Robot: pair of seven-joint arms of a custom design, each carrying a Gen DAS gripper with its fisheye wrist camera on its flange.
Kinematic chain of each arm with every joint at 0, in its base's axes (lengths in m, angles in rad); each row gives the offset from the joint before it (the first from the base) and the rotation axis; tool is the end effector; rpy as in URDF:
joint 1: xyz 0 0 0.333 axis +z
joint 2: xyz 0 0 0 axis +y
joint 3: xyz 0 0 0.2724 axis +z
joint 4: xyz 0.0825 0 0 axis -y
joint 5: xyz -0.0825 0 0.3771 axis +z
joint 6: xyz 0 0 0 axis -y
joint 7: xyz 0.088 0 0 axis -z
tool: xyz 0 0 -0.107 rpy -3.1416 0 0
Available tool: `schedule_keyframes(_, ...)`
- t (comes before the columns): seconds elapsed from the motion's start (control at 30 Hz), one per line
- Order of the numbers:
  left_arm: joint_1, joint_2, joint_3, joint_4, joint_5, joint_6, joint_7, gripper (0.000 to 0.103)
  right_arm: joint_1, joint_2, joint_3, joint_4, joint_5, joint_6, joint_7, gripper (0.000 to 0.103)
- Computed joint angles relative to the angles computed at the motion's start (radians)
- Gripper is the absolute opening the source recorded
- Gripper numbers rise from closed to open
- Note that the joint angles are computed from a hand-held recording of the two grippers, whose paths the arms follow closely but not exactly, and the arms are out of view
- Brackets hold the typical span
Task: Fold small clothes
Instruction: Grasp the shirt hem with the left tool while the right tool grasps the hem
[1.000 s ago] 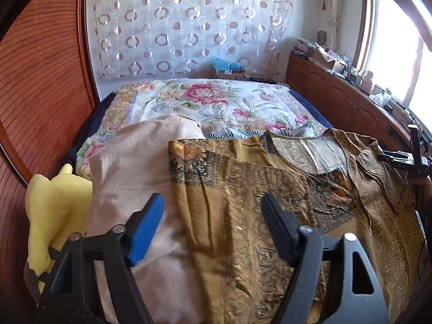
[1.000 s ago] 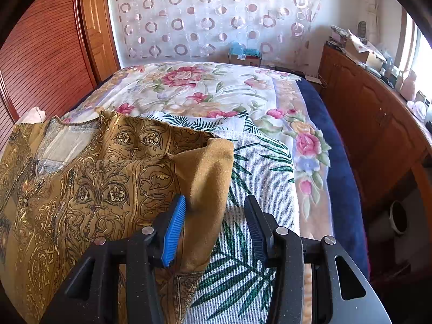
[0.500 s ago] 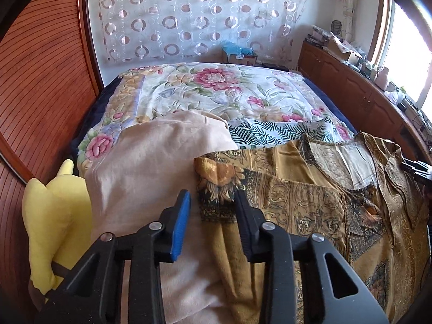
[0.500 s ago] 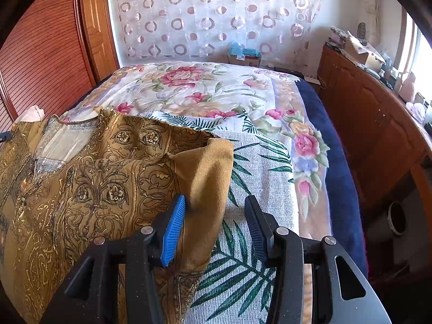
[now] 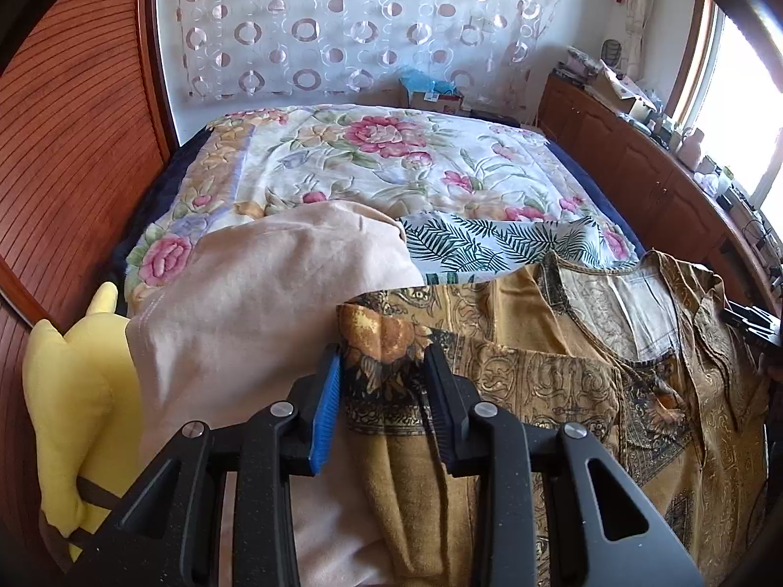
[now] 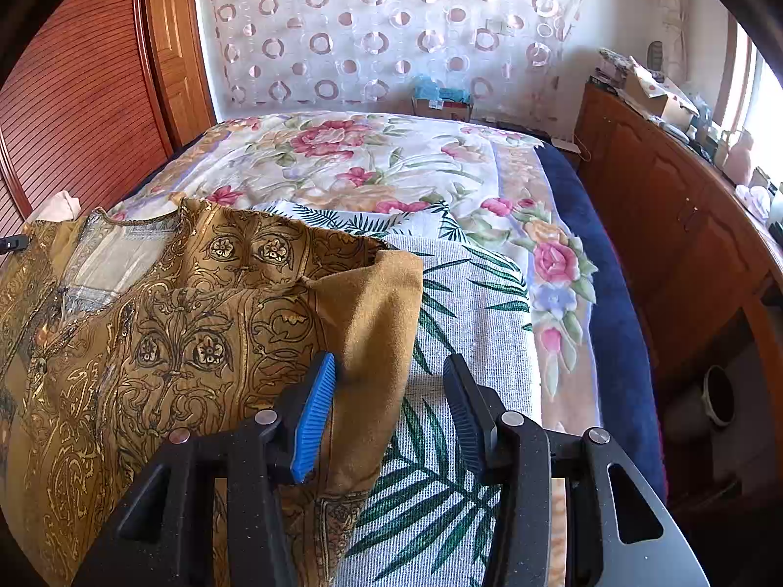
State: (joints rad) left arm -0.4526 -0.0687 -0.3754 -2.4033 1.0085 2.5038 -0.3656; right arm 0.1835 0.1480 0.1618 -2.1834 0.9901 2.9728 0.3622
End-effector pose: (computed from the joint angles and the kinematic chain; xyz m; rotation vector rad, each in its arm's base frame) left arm 0.3314 -0.3683 0.3137 -2.0916 1.5179 -0.6608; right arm 0.5513 0.1361 0.3342 -2.1834 1.1339 -0.4630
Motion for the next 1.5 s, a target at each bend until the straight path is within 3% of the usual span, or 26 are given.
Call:
schedule_keyframes(0.07,-0.001,0.001,-0.002,0.004,0.012,-0.001,0.007,0.03,0.0,0.0,0.0,0.0,0.0,0.0,0.0,0.048)
schedule_keyframes(0.1,-0.003,0.005,-0.004,0.012,0.017,-0.009,0.015,0.014,0.0,0.0,0.0,0.0,0.0,0.0,0.0,0.048)
schedule_keyframes(0.13,-0.008,0.007,-0.008,0.019,0.024,-0.022,0.021,0.008,0.0,0.0,0.0,0.0,0.0,0.0,0.0,0.048)
schedule_keyframes(0.43,-0.066,0.007,-0.046,0.076,0.134,-0.081,-0.068,0.004,-0.003,-0.001,-0.002,0.002,0.007,-0.011,0.005,0.048)
schedule_keyframes(0.5,-0.081,0.015,-0.052,0.09,0.148,-0.077,-0.082,0.004,0.003,0.001,-0.015,0.01,-0.043,-0.034,0.043,0.048)
schedule_keyframes(0.53,-0.091,0.021,-0.056,0.099,0.15,-0.084,-0.082,0.004,0.01,0.003,-0.026,0.014,-0.095,-0.046,0.084,0.046)
schedule_keyframes(0.67,-0.131,0.018,-0.071,0.112,0.155,-0.108,-0.106,0.004,0.011,-0.005,-0.03,0.023,-0.174,-0.099,0.132,0.007)
schedule_keyframes(0.73,-0.15,0.001,-0.083,0.105,0.153,-0.13,-0.123,0.004,0.018,-0.035,-0.022,-0.013,-0.181,-0.053,0.112,0.004)
schedule_keyframes(0.83,-0.172,-0.032,-0.103,0.085,0.136,-0.178,-0.134,0.004,0.021,-0.13,-0.011,-0.071,0.022,-0.061,-0.054,0.003)
schedule_keyframes(1.03,-0.205,-0.08,-0.152,0.055,0.107,-0.252,-0.191,0.004,0.107,-0.346,-0.104,-0.221,0.323,-0.109,-0.332,0.003)
schedule_keyframes(1.27,-0.271,-0.051,-0.197,0.062,0.099,-0.346,-0.288,0.004,0.178,-0.583,-0.215,-0.434,0.483,-0.179,-0.478,0.003)
schedule_keyframes(1.5,-0.355,-0.012,-0.227,0.084,0.061,-0.459,-0.364,0.004,0.14,-0.7,-0.253,-0.582,0.538,-0.244,-0.551,0.003)
